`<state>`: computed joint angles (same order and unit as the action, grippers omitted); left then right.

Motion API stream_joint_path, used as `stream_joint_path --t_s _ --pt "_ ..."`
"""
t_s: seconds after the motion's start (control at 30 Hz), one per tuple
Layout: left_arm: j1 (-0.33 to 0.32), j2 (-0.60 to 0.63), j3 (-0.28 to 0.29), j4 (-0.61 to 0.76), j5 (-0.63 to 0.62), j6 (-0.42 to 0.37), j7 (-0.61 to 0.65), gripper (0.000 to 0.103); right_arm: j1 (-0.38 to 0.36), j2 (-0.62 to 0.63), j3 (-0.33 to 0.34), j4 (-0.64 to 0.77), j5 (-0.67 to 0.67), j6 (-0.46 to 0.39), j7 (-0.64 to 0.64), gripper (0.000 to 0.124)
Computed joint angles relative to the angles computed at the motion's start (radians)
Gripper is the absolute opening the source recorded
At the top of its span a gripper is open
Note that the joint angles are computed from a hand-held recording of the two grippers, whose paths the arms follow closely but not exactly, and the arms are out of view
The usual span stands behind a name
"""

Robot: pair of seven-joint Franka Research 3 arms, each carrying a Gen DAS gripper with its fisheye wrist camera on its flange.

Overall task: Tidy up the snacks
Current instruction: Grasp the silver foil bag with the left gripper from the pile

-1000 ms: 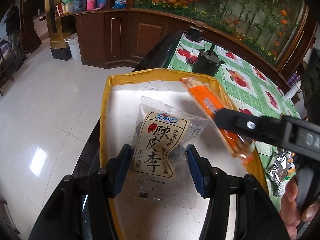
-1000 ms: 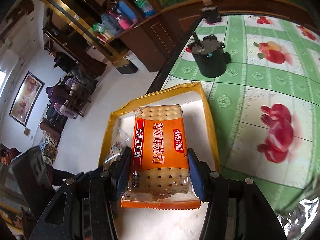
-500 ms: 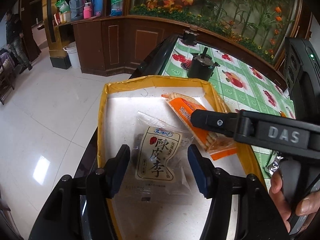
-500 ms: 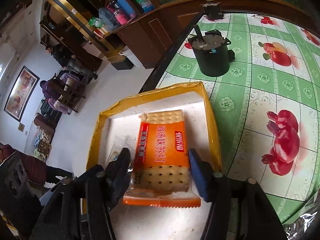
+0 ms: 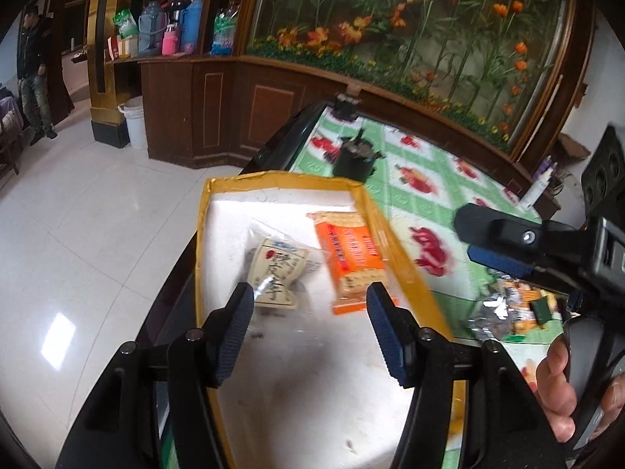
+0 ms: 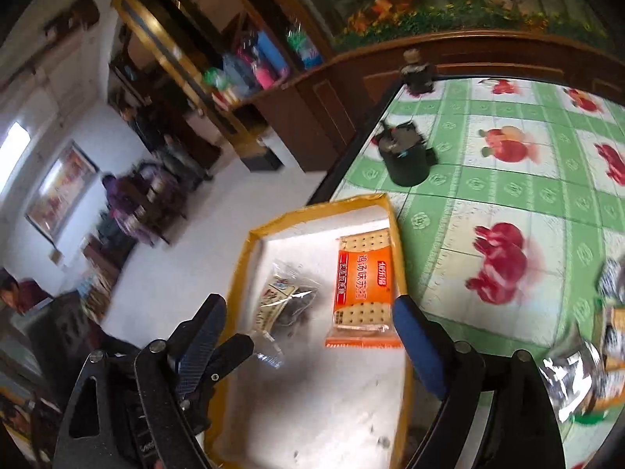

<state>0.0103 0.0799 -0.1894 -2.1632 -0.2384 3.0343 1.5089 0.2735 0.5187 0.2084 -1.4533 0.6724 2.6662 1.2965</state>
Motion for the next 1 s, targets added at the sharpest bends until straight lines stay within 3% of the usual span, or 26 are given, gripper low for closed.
stream_joint_path --t_s 0.1,0.2,0.3,0.33,0.37,0.43,0.53,0.63,0.73,0.83,0.9,1.0 --pt "-0.002 -0.042 -0.039 -0.040 -0.142 0.030 0.113 0.061 -0.052 -0.093 0.033 -0.127 0.107 0.051 -0.084 0.091" --pt "-0.050 -0.071 -0.037 -0.068 -0.248 0.050 0.201 0.064 -0.046 -0.193 0.004 -0.270 0.126 0.163 -0.136 0.091" --pt "-0.109 -0.077 -0.029 -0.067 -0.359 0.046 0.301 0.064 -0.092 -0.280 0.022 -0.387 0.307 0.221 -0.310 0.091" --pt "-0.126 -0.075 -0.029 -0.062 -0.392 0.041 0.334 0.064 -0.129 -0.303 0.043 -0.411 0.443 0.209 -0.422 0.091" --pt "-0.140 -0.070 -0.031 -0.052 -0.423 0.031 0.366 0.064 -0.177 -0.324 0.054 -0.430 0.539 0.141 -0.490 0.091" --pt "-0.159 -0.053 -0.037 -0.031 -0.439 0.017 0.389 0.064 -0.193 -0.348 0.007 -0.460 0.546 0.038 -0.507 0.091" --pt "-0.180 -0.015 -0.044 0.000 -0.315 0.000 0.305 0.067 -0.165 -0.367 -0.047 -0.503 0.534 0.109 -0.513 0.091" --pt "-0.185 0.023 -0.056 0.036 -0.186 -0.024 0.221 0.069 -0.168 -0.351 -0.097 -0.504 0.589 0.077 -0.561 0.091" --pt "-0.186 0.063 -0.072 0.070 -0.084 -0.039 0.148 0.079 -0.174 -0.320 -0.123 -0.503 0.631 0.099 -0.578 0.091" --pt "-0.193 0.117 -0.078 0.131 0.018 -0.062 0.069 0.079 -0.219 -0.278 -0.145 -0.468 0.617 -0.036 -0.495 0.091" --pt "-0.198 0.169 -0.082 0.190 0.080 -0.085 0.026 0.080 -0.220 -0.279 -0.151 -0.472 0.587 -0.023 -0.455 0.091" --pt "-0.205 0.257 -0.091 0.303 0.162 -0.171 -0.012 0.080 -0.245 -0.293 -0.145 -0.488 0.653 -0.049 -0.490 0.091"
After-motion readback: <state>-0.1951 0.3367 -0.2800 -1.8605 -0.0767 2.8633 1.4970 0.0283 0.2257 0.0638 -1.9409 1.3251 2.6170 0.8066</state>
